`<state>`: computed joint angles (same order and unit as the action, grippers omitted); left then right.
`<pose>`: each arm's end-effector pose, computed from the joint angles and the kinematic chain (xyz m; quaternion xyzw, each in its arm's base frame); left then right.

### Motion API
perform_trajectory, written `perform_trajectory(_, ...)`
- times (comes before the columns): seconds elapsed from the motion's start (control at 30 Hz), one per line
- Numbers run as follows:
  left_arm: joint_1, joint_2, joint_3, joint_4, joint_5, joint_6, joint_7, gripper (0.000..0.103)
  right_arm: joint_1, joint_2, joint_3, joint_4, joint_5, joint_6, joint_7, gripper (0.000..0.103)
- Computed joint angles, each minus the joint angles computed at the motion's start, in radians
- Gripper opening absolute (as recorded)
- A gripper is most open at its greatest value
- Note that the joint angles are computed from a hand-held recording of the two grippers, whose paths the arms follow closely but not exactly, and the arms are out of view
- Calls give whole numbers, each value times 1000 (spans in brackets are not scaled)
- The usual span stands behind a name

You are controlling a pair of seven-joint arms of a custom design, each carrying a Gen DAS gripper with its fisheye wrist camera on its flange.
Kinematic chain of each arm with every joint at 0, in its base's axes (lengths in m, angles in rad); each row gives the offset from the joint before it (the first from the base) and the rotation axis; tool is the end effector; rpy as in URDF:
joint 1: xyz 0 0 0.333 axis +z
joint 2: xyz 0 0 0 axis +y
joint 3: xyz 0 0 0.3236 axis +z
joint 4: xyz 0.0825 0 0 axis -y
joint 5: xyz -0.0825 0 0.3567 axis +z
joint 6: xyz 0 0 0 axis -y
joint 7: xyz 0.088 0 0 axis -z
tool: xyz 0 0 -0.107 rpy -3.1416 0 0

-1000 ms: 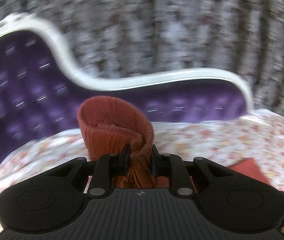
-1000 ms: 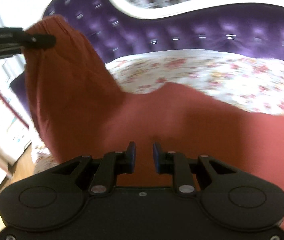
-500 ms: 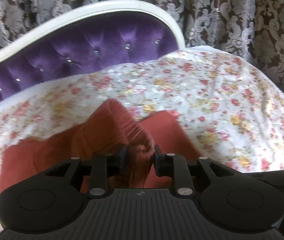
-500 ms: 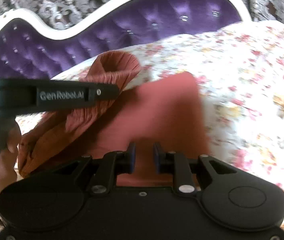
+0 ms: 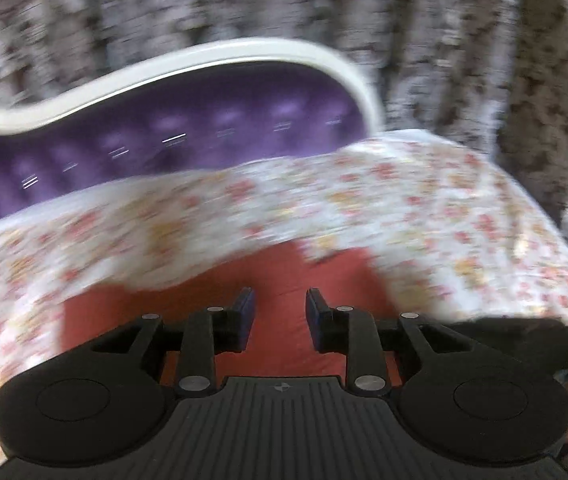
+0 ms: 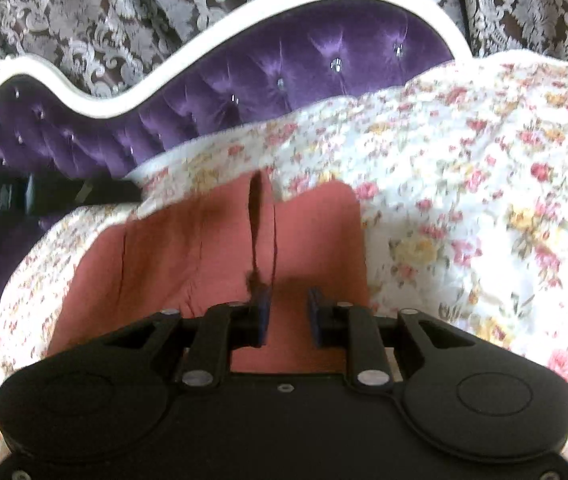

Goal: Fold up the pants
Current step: 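Press the folded pants stack flat with the right gripper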

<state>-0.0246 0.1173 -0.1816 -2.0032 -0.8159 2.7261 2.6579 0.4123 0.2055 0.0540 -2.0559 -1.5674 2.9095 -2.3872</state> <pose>0.5876 -0.0912 0.4813 -0.4197 0.8228 -0.3463 0.1641 0.4826 0.3098 0.3911 -0.4949 0.7526 -0.1714 0.3990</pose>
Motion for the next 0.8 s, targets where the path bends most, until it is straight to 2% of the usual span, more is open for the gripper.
perform_trajectory(0.1, 12, 21, 40, -12, 108, 59, -102, 27, 3, 8, -1, 33, -65, -11, 79, 52)
perform_trajectory(0.17, 25, 45, 68, -5, 204, 54, -204, 27, -5, 34, 1, 70, -68, 7, 80, 53)
perform_trajectory(0.27, 52, 87, 88, 19, 303, -10, -314, 27, -11, 89, -4, 129, -5, 53, -6, 53)
perform_trajectory(0.33, 71, 104, 85, 21, 340, -45, -336, 27, -16, 136, -10, 165, 101, 87, -120, 53)
perform_trajectory(0.43, 102, 105, 59, -13, 323, -29, -268, 27, -47, 191, 25, 184, 344, 92, -365, 53)
perform_trajectory(0.5, 104, 99, 46, -34, 311, 1, -242, 27, -43, 210, 34, 194, 425, 56, -454, 54)
perform_trajectory(0.6, 121, 96, 26, -37, 250, -3, -192, 27, 21, 211, -41, 192, 373, 81, -379, 57)
perform_trajectory(0.8, 154, 82, 25, -29, 124, -68, -92, 27, 77, 231, -136, 194, 392, 199, -322, 62)
